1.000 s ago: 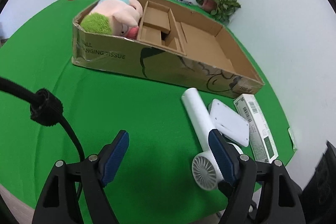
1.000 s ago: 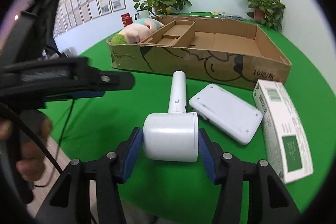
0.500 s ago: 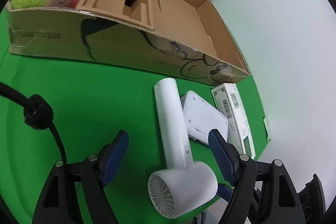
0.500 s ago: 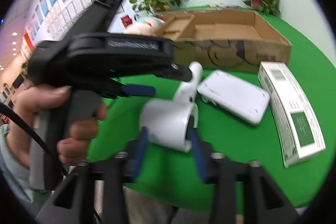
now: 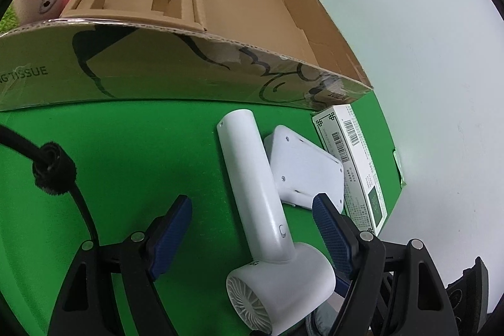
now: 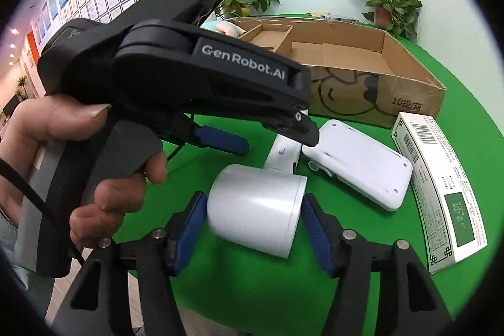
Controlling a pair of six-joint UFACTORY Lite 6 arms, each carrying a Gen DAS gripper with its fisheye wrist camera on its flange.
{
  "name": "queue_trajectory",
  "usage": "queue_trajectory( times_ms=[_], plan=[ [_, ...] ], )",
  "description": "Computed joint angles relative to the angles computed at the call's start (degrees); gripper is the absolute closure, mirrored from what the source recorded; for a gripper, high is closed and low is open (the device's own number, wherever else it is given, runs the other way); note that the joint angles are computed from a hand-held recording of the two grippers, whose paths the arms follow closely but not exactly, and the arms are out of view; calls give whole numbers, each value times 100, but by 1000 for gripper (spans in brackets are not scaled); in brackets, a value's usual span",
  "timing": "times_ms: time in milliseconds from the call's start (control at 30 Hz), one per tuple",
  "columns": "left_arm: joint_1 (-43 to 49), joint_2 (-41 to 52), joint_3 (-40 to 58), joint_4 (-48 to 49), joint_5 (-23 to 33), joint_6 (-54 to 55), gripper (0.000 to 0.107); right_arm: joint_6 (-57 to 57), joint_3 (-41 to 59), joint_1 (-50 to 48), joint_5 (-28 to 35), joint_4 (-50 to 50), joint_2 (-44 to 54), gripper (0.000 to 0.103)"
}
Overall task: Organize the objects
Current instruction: 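Grasp the hair dryer handle with the left tool while the right tool holds the head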
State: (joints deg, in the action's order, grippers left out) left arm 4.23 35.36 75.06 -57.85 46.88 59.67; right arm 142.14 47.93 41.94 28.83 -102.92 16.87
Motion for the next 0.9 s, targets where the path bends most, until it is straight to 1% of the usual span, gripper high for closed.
queue_trajectory(
  times_ms=[100, 233, 300, 367, 400, 467, 500, 533, 567, 733, 900],
  plan=[
    [22, -99, -196, -178, 26, 224, 30, -135, -62, 106, 115, 132, -44, 44],
    [30, -238, -466, -449, -49, 452, 31, 68, -281, 232, 188, 31, -200, 45],
    [47, -268, -520, -514, -98, 483, 34, 173, -359, 299, 235, -37, -233, 45],
    [34, -301, -544, -478, -199, 405, 42, 148, -410, 396, 316, -15, -241, 45],
    [27, -315, -553, -477, -246, 396, 43, 71, -406, 458, 370, 52, -220, 45],
    [-3, -349, -610, -517, -357, 441, 56, -75, -388, 562, 456, 190, -174, 45],
    [-13, -346, -619, -510, -384, 443, 60, -131, -374, 621, 493, 258, -158, 46],
    [-54, -333, -642, -548, -438, 450, 68, -161, -371, 655, 512, 290, -150, 46],
    [-76, -379, -711, -590, -535, 470, 71, -181, -379, 655, 515, 285, -150, 46],
    [-129, -709, -1067, -859, -785, 560, 73, -187, -406, 661, 530, 319, -177, 46],
    [-127, -1404, -1441, -1004, -870, 644, 77, -109, -495, 666, 526, 370, -275, 47]
  ],
)
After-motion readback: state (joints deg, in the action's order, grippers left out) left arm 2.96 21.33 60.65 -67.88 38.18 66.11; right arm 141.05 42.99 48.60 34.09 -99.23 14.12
